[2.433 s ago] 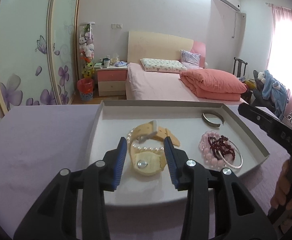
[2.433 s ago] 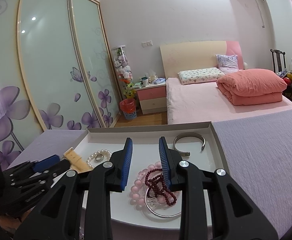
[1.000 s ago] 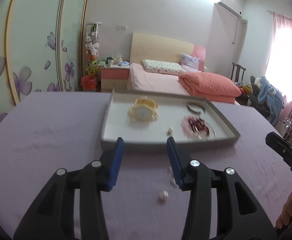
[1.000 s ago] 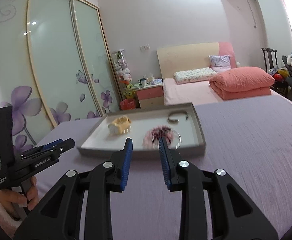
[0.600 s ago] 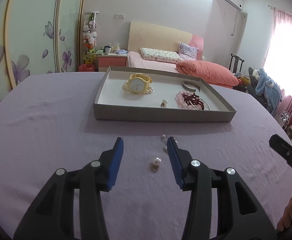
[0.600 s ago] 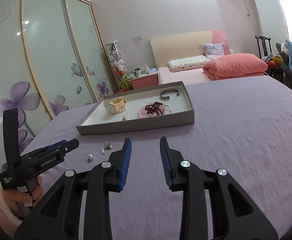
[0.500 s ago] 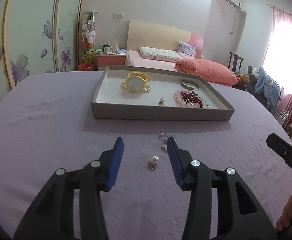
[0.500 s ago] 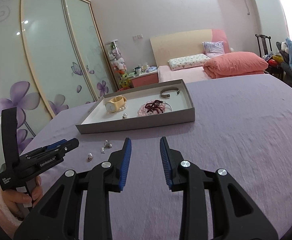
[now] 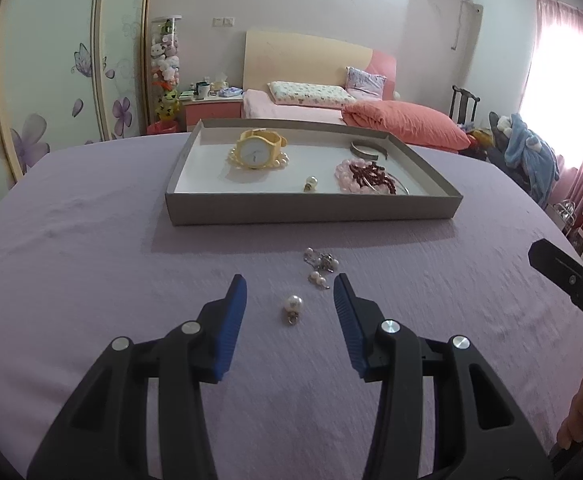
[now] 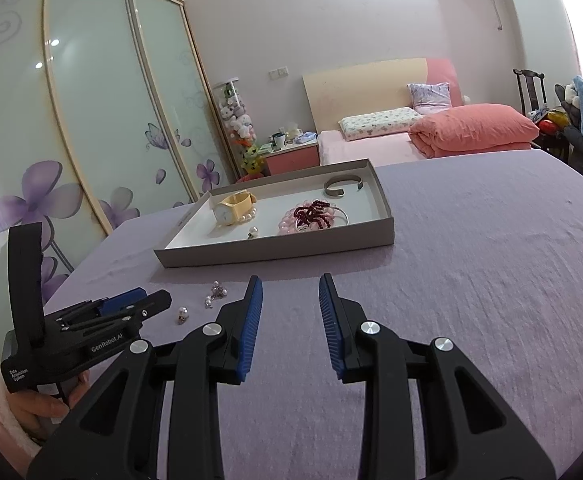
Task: Organize jewelry
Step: 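Move the left gripper to the pearl earring and close on it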
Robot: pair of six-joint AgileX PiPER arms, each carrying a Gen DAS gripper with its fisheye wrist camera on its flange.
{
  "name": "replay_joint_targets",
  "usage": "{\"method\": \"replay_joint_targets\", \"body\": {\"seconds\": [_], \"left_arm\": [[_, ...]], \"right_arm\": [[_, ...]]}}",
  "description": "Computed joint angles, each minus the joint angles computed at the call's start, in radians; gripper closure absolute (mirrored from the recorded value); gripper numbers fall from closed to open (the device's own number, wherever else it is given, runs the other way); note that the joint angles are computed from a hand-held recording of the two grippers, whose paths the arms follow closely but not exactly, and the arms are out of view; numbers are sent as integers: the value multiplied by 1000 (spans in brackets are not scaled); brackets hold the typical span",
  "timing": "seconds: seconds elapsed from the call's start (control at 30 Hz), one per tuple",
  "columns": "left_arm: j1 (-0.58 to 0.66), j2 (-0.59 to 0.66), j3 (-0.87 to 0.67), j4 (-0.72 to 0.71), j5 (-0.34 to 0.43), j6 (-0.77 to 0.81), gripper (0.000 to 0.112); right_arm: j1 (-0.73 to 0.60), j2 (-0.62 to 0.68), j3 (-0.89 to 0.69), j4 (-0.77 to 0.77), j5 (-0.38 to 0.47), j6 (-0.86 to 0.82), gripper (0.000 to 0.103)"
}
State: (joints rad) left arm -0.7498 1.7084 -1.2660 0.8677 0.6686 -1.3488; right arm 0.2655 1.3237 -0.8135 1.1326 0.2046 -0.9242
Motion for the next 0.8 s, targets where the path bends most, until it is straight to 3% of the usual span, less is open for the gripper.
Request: {"method": "replay_joint_targets", "body": {"seconds": [0.8], "left_arm": [[4, 23, -24, -81, 27, 90, 67]], "right_arm": [[0, 27, -26, -98, 20, 103, 72]]}}
